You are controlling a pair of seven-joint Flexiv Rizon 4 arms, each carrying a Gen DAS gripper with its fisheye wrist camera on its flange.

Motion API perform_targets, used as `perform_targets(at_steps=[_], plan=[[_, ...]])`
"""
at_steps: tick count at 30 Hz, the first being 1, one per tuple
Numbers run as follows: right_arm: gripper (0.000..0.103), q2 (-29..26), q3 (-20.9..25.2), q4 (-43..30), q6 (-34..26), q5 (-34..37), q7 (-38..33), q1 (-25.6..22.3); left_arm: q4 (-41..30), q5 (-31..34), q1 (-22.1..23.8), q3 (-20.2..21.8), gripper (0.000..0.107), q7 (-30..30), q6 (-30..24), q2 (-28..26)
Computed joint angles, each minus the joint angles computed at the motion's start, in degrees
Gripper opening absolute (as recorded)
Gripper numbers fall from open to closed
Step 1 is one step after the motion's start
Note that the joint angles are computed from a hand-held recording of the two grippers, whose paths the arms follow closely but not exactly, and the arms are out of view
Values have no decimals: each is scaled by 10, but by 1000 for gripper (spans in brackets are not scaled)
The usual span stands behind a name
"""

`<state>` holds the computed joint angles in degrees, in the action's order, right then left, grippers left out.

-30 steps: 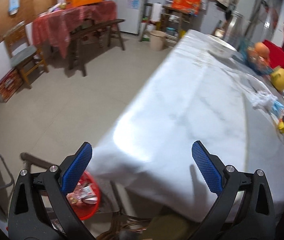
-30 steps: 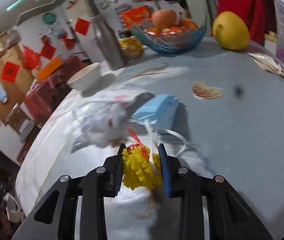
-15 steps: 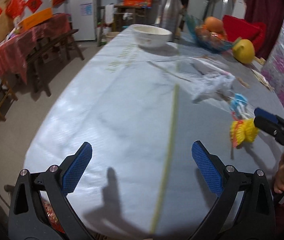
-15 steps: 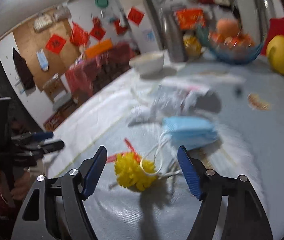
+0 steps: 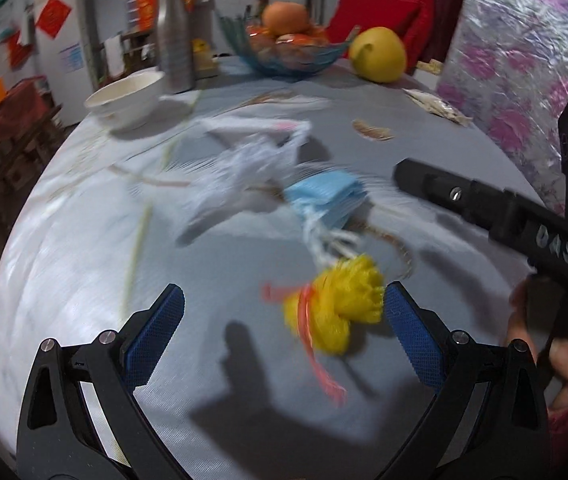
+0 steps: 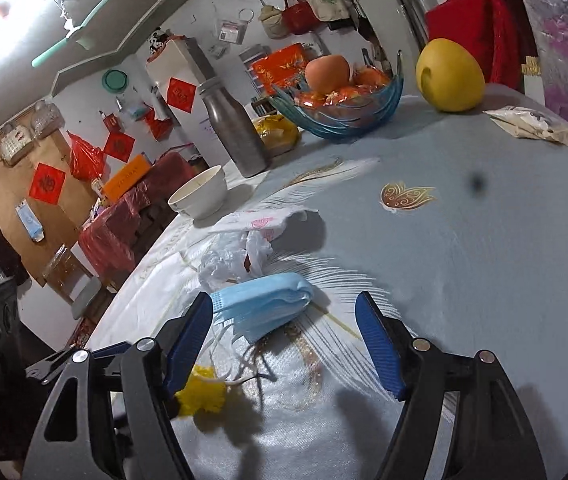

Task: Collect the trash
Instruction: 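Grasp the blue face mask with the right tool while the left grasps the yellow pompom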

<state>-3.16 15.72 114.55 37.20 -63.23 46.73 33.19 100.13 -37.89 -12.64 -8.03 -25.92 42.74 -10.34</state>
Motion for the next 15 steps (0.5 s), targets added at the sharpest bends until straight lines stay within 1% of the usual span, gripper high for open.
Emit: perform_targets(at_steps=[1, 2, 3, 4, 5, 6, 11, 13, 15], plan=[[73, -1, 0, -1, -1, 2, -4, 0, -2, 8, -5, -2, 90, -8, 11, -4], [73, -1, 0, -1, -2, 2, -5, 1, -6, 13, -7, -3, 85, -15, 9, -9], [73, -2, -1, -1, -1, 0, -4, 0, -11, 15, -5, -4, 70, -20, -5, -12], [73, -1, -1, 0, -2, -1, -1, 0, -21, 15, 0, -4, 58, -26, -32, -17], [73, -1, -1, 0, -1, -4, 3, 0, -27, 7, 6, -4, 53, -27, -57, -19], [73, 0, -1, 2, 0, -6, 5, -1, -29, 1, 9, -4, 46, -25, -67, -19], [73, 2, -1, 5, 4, -11, 13, -2, -12, -38, 34, 14, 45, 3, -86, 3], [73, 0, -1, 3, 6, -7, 8, -3, -8, -53, 49, 26, 45, 11, -94, 9], [73, -5, -2, -2, 12, 1, -7, -3, -7, -60, 60, 35, 44, 6, -88, 9]])
